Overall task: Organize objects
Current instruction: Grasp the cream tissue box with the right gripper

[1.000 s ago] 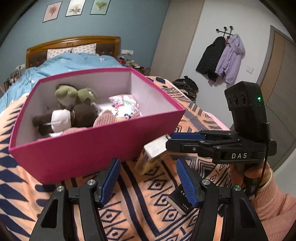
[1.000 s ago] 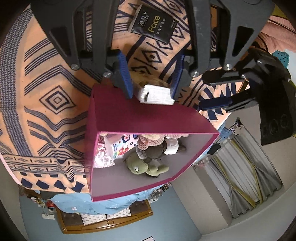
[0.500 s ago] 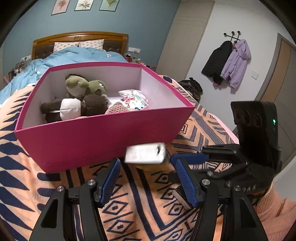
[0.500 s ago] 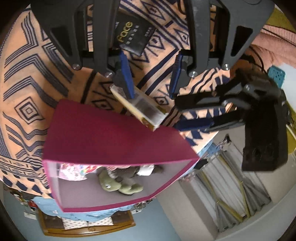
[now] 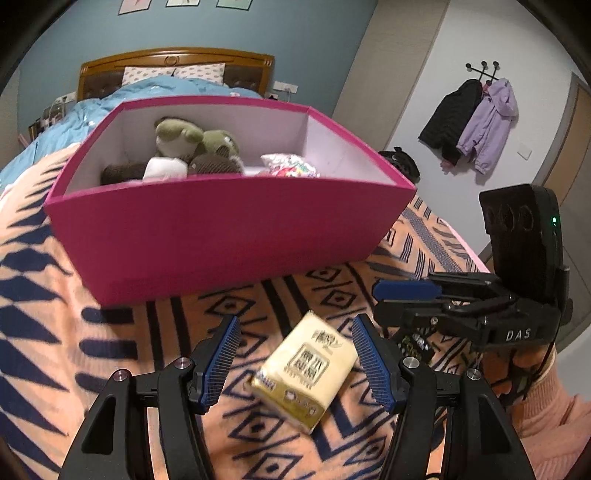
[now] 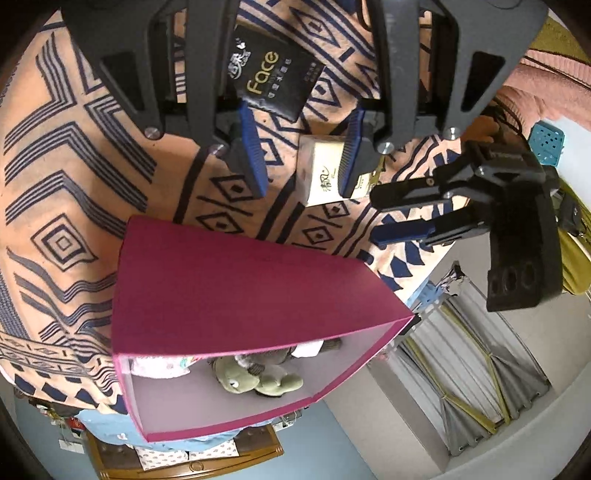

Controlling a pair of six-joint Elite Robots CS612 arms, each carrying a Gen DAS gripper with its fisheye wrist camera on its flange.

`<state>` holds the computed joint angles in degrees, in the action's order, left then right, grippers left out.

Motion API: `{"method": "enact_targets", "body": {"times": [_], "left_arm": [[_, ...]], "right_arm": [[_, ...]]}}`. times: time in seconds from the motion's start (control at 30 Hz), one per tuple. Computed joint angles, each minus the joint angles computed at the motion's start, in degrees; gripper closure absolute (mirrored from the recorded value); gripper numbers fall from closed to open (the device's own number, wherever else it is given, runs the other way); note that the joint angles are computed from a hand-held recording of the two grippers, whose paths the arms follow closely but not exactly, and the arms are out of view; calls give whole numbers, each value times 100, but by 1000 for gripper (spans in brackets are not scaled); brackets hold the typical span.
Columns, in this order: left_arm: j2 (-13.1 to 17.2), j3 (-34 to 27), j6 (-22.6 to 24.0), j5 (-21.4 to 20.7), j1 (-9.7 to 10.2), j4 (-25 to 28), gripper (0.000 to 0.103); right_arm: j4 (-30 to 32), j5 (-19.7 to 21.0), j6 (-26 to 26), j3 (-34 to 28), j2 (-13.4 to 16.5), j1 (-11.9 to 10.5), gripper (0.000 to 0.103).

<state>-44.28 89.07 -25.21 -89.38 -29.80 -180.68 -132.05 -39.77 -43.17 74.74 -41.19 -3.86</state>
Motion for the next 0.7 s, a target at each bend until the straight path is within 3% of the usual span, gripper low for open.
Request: {"method": "enact_targets", "body": {"times": [0.1, 0.23, 0.7], "left_arm": [[-20, 104, -169, -98, 5, -38, 39], [-54, 232, -259, 118, -70, -4, 39], [-20, 301, -648, -205, -74, -11, 41]], "right_arm": [[98, -75, -101, -20, 13, 40, 60], [220, -136, -177, -70, 48, 88, 60], [433, -344, -277, -217, 153, 209, 60]]}}
